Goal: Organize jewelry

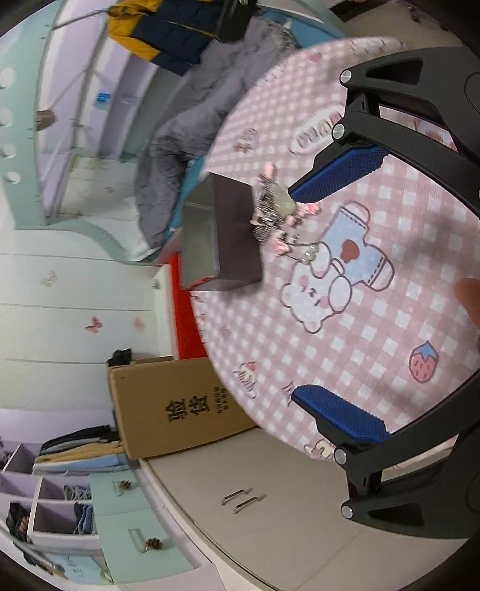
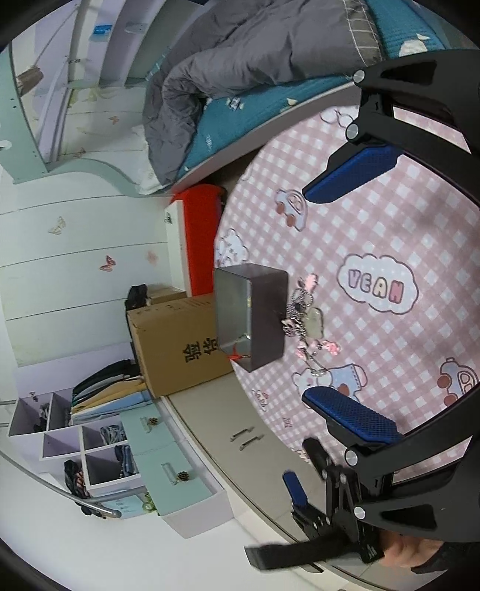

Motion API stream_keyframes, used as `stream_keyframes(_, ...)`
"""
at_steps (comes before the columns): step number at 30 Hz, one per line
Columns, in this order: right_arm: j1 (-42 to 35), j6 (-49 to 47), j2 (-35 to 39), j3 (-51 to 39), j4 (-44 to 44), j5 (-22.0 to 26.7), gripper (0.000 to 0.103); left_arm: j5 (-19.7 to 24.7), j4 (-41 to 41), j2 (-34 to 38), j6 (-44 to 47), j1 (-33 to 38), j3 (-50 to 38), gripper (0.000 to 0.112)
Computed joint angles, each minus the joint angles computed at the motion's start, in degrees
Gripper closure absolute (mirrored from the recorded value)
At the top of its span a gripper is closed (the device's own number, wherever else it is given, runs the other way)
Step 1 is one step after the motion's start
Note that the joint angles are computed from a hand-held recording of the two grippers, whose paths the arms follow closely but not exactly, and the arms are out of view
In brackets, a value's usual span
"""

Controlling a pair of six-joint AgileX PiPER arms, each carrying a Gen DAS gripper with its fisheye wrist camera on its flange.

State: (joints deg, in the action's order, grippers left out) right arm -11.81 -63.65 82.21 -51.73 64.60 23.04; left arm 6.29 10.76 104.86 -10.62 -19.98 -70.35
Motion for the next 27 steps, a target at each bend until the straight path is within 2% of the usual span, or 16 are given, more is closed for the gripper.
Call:
stream_keyframes(7, 1.8, -0.3, 3.6, 0.0, -0.4, -0.8, 0.007, 9.8, 0.9, 13.0, 2.7, -2.0, -14.2, 0.016)
stream_keyframes(8, 1.8, 0.0, 4.1, -0.2, -0.8, -0.9, 0.007, 11.2, 0.6, 14.5, 3.5, -2.1, -16.1, 0.021)
stream_keyframes(10, 1.7, -0.1, 4.9, -0.4, -0.9, -0.8, 0.007, 16.4, -4.8, 18.0, 9.1, -1.9, -21.9, 0.033)
stream_keyframes(12, 1.8, 0.7, 5.9, -0.8, -1.6, -0.8, 0.007, 20.1, -10.6, 20.5, 14.9, -1.3, -26.3, 0.060)
stream_keyframes(13, 2.0, 1.1, 6.3, -1.0, -1.9, -0.9, 0.007, 21.2, -14.9, 21.1, 19.3, -0.8, -27.4, 0.063)
stream_keyframes(15, 2.0, 0.9, 7.0, -1.1, -1.8, -0.9, 0.007, 21.8, -18.7, 21.3, 24.7, -0.9, -28.0, 0.078)
stream_keyframes(17, 2.1, 1.2, 7.6, -1.3, -2.1, -0.8, 0.007, 21.6, -21.2, 21.0, 28.3, -1.0, -27.4, 0.095)
stream_keyframes(18, 2.4, 1.7, 7.9, -1.5, -2.7, -0.8, 0.007, 22.2, -25.3, 20.9, 32.3, -0.6, -27.2, 0.105)
stream_keyframes(23, 4.0, 4.2, 8.7, -2.2, -5.6, -0.9, 0.007, 23.5, -35.8, 20.6, 39.9, 1.6, -26.9, 0.106)
stream_keyframes(25, 4.3, 4.7, 8.8, -2.3, -6.2, -1.0, 0.007, 22.8, -35.4, 20.3, 38.9, 1.9, -26.5, 0.106)
stream_keyframes(27, 4.6, 5.0, 8.7, -2.4, -6.3, -1.0, 0.007, 24.1, -33.6, 20.9, 36.8, 1.9, -27.9, 0.105)
